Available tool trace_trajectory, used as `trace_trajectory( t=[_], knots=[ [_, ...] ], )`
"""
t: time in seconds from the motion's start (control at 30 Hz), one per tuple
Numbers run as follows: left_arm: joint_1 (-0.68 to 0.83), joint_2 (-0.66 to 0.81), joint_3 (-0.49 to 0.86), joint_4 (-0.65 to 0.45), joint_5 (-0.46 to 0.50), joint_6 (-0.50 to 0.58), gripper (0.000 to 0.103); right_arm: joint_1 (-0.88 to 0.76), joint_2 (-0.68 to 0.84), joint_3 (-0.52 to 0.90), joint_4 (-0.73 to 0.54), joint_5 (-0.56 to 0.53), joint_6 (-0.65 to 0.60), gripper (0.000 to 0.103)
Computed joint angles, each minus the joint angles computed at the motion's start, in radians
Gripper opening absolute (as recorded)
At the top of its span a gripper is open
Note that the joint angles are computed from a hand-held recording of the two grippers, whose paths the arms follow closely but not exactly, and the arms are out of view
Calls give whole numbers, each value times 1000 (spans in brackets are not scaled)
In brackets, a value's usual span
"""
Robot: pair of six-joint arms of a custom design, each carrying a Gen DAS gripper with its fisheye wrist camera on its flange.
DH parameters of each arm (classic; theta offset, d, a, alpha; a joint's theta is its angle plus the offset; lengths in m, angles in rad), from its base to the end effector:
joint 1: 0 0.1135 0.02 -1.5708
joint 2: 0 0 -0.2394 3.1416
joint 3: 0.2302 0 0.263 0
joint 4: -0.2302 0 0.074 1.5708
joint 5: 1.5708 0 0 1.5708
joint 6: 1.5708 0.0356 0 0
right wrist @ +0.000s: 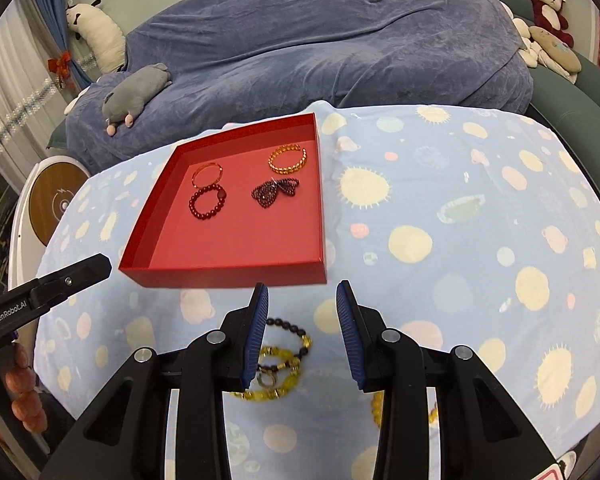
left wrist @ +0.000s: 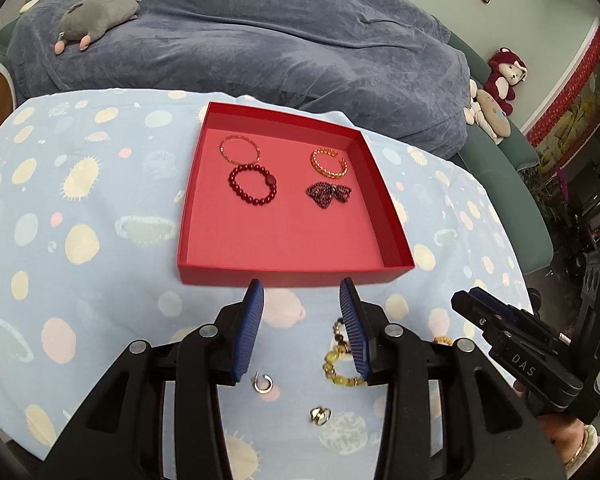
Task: Organize jewelry
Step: 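Grasp the yellow-and-dark bead bracelet with the left tool while the right tool grasps the amber bead bracelet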
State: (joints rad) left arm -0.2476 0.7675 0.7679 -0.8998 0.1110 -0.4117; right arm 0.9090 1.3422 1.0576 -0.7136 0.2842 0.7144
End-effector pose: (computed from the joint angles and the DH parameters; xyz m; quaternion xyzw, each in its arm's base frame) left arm 0.1656 -0.0459 0.2542 -0.0590 0.9411 -0.1560 0.2943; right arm 0.1842 0.2203 0.2415 -0.0524 0.9490 0.1093 0.2910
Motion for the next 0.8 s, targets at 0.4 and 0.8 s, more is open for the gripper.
trace_trajectory(
  t=[0.4,0.8],
  knots=[
    [-474,-243,-195,-158,-227,-332,38,194,-186,-227,-114,79,223,35],
    [-524,-239,-224,-158,-267,-394,38,117,-241,-333,-88,47,233,35]
  ],
)
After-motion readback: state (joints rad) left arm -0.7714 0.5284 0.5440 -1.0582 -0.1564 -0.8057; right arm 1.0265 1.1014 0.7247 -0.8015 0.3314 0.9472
